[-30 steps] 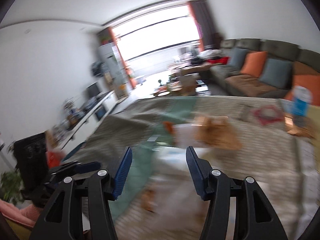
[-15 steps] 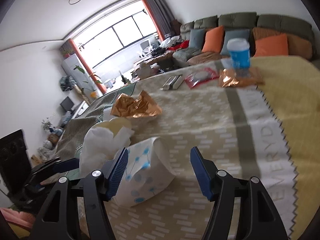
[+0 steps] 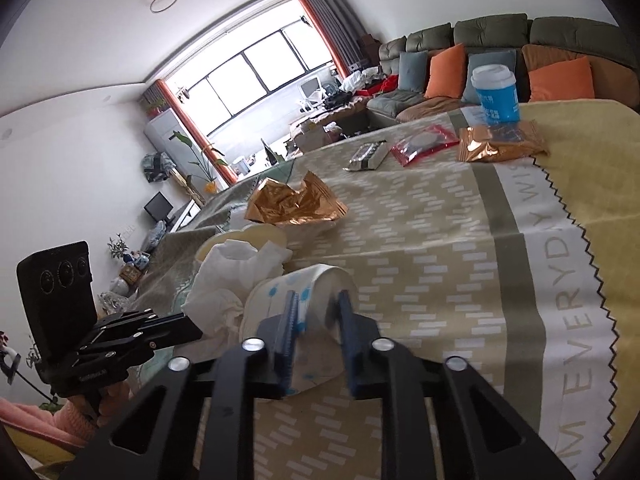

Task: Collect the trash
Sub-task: 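Grasp the white tissue with the left gripper while the right gripper grasps the paper cup, then carry tissue and cup over the teal bin and open both grippers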

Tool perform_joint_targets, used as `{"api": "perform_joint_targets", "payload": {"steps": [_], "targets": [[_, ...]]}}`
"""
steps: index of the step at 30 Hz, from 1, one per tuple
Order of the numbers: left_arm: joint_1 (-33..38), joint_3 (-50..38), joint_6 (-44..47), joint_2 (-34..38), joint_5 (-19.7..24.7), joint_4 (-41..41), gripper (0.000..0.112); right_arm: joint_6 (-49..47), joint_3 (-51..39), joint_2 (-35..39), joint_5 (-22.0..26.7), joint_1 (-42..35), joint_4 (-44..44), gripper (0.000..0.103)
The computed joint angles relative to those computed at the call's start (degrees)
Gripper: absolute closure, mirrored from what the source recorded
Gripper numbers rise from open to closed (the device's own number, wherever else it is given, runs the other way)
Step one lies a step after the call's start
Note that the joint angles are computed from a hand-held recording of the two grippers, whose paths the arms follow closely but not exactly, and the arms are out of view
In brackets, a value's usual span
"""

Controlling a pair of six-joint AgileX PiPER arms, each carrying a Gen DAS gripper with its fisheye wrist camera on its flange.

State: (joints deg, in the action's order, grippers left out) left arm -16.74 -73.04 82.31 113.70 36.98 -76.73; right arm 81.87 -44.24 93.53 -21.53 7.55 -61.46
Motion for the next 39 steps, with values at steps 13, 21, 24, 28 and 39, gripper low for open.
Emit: {"api": "perform_joint_targets", "payload": {"steps": [13, 21, 24, 28, 39], "targets": [[7.8, 6.4, 9.1, -6.5, 8.0, -9.5, 0.104, -4.8, -0.3, -7.3, 4.0, 2.5, 5.1, 0.088], [16.5, 11.4, 12.5, -10.9, 11.4, -13.6, 0.104, -3.8, -6.9, -4.4, 2.3, 7.2, 3.7, 0.088], [19.6, 13.5, 13.4, -12.5, 11.5, -14.7, 0.104, -1.2, -11.1, -0.9, 0.6, 9.3, 1.1, 0.088], [25.7, 16.9, 14.3, -14.8, 12.3, -15.4, 0.104, 5.1, -18.4, 5.1, -1.2, 12.5, -5.7, 0.088], [41.6, 22.2, 15.7, -18.3, 11.7, -16.1, 0.104, 34.9, -45.1, 22.7, -3.7, 20.5, -35.7, 0.088]]}}
